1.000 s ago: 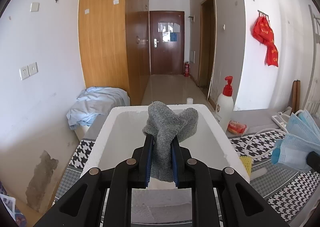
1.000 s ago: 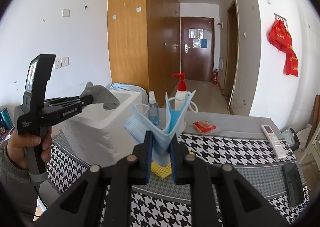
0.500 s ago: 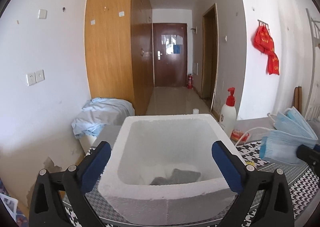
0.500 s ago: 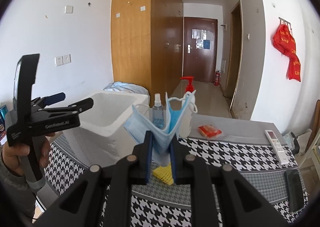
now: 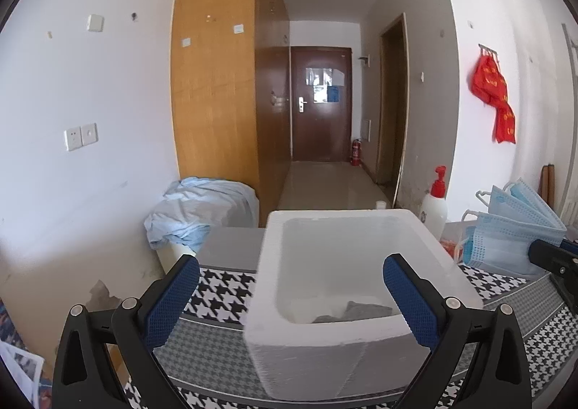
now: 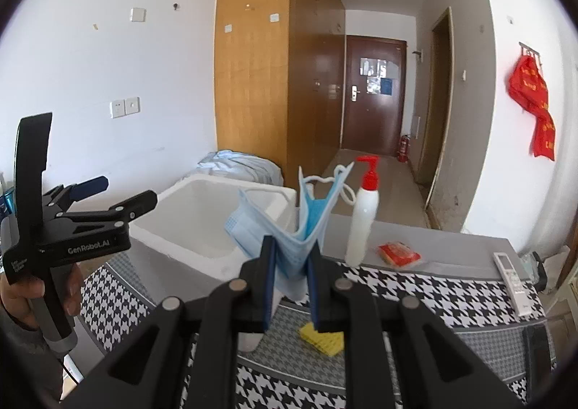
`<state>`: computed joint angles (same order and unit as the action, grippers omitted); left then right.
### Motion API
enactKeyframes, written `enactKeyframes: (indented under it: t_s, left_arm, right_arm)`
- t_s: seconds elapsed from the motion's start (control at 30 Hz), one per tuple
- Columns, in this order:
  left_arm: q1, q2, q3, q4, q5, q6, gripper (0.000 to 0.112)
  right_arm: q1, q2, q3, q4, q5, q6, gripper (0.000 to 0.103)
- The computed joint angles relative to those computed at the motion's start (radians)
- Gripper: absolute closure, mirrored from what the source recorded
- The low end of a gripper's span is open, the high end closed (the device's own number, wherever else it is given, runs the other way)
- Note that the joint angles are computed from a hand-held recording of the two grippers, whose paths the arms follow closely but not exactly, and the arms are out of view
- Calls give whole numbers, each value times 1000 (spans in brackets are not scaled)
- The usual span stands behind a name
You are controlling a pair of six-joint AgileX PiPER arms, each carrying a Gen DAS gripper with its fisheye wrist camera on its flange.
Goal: Organize soft objects
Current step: 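Carry the blue face mask over the foam box, lower it and open the right tool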
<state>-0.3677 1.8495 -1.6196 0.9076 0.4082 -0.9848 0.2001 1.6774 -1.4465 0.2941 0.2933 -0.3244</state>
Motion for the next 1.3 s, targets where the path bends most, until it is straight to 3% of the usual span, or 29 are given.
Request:
enactKeyframes:
  t_s: [0.7,0.93,1.3]
  left_arm:
    - [66,-134,208,283,-21,-314,10]
    - [100,-171,274,315,-70,-378,10]
    - [117,-185,317,353,-77,-413,10]
  right_arm:
    - [92,150,-232,-49,109,32,84]
    - [127,221,-334,-109,166,89,84]
    - [152,326,-491,-171,255,159,83]
